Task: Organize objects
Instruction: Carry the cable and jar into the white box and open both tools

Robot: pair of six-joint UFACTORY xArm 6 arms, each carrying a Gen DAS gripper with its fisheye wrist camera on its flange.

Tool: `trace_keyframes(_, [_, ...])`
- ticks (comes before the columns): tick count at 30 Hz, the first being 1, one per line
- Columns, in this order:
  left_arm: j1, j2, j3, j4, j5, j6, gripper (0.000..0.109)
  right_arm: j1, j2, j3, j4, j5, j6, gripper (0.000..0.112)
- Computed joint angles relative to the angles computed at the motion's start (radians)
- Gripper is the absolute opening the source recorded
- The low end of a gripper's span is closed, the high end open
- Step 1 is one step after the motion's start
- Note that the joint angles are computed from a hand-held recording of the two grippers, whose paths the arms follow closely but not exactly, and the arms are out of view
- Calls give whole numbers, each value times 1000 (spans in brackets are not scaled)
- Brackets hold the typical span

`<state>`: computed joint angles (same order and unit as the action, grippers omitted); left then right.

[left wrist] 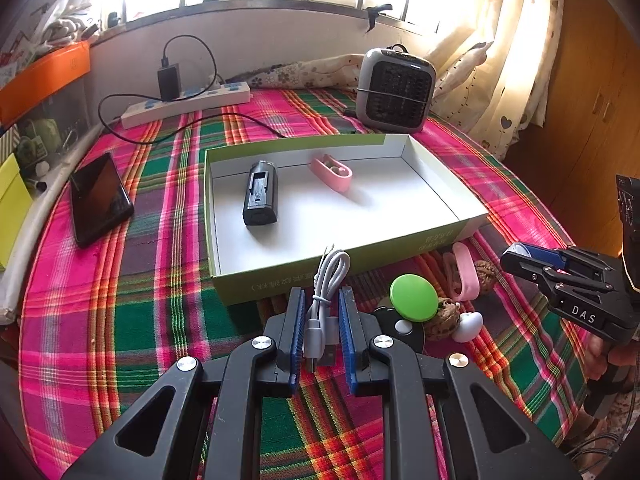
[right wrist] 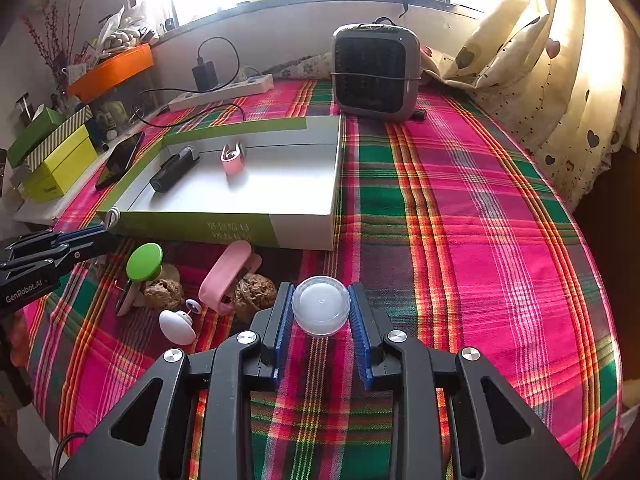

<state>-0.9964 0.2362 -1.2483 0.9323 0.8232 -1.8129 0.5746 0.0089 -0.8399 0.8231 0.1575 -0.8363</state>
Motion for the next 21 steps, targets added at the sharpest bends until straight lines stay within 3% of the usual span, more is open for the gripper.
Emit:
trace_keyframes(12, [29, -11, -28, -3, -15, 22, 15, 18, -1, -60, 11, 28, -33, 28])
trace_keyframes(21, [93, 11, -66, -11, -64, 51, 11, 29, 72, -195, -9, 90, -17, 28])
